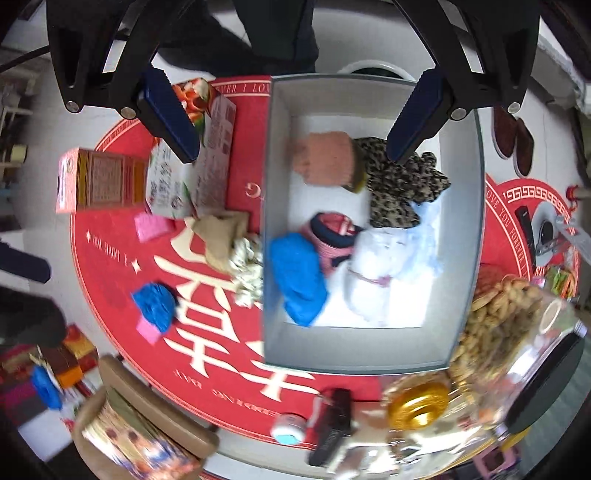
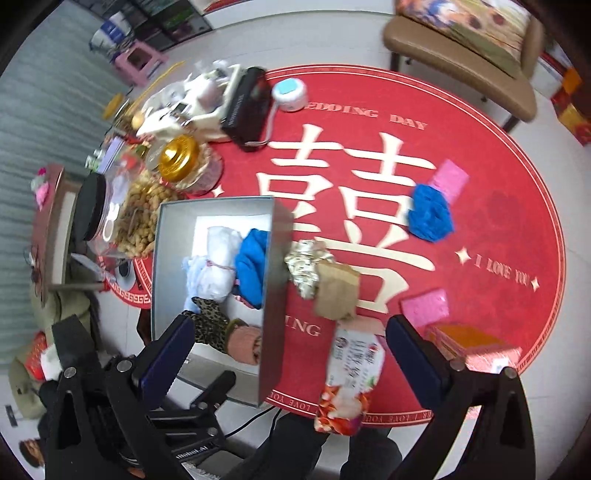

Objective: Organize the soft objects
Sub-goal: 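Move both tools back toward the remaining items on the rug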

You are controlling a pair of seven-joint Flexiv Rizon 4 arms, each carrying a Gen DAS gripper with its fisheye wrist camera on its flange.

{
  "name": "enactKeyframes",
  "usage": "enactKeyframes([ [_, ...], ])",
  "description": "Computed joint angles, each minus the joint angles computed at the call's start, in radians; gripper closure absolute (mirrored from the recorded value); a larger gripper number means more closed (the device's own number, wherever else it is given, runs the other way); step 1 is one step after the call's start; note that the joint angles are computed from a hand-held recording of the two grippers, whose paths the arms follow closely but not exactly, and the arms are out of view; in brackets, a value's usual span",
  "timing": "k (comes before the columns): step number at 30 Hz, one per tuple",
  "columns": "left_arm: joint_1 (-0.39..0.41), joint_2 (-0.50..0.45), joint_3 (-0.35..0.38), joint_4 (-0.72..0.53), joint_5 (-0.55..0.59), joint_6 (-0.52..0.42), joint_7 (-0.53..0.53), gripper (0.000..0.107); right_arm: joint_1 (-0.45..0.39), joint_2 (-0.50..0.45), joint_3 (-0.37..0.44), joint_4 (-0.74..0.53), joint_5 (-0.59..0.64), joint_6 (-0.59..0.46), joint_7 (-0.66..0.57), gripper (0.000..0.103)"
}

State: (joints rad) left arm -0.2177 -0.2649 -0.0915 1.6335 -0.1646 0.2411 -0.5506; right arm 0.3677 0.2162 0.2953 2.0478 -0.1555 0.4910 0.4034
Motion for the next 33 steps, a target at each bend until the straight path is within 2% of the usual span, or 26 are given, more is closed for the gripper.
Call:
enactKeyframes([
  [6,-0.016,0.036,-0.009,0.024,0.006,-0.019,0.029,0.005,0.01,0.106,0.061,0.044,0.014,-0.088,0.162,0.0],
  [10,-0.049,0.066,-0.016,0.058,0.038,0.058,0.021,0.005,0.016,0.194,0.106,0.085,0.037,-0.158,0.284,0.0],
  [12,-0.061,0.07,-0.025,0.06,0.03,0.06,0.014,0.005,0.019,0.249,0.126,0.112,0.06,-0.187,0.348,0.0],
  [15,-0.085,0.066,-0.039,0.052,0.026,0.037,-0.02,0.005,0.022,0.325,0.134,0.155,0.097,-0.212,0.391,0.0],
  [19,-0.123,0.062,-0.052,0.055,0.038,0.035,-0.081,0.005,0.018,0.415,0.117,0.216,0.132,-0.218,0.364,0.0],
  [24,-0.16,0.044,-0.06,0.038,0.067,0.01,-0.196,0.005,-0.01,0.508,0.023,0.354,0.221,-0.091,0.195,0.0],
  [27,-0.181,0.02,-0.068,0.022,0.089,-0.003,-0.232,0.005,-0.051,0.523,-0.02,0.454,0.264,0.047,0.1,0.0],
  [30,-0.197,-0.002,-0.072,-0.001,0.087,0.006,-0.291,0.005,-0.082,0.485,-0.061,0.533,0.308,0.2,0.007,0.0],
  [33,-0.214,-0.03,-0.072,-0.039,0.093,0.004,-0.367,0.005,-0.091,0.38,-0.126,0.571,0.339,0.33,-0.144,0.0],
])
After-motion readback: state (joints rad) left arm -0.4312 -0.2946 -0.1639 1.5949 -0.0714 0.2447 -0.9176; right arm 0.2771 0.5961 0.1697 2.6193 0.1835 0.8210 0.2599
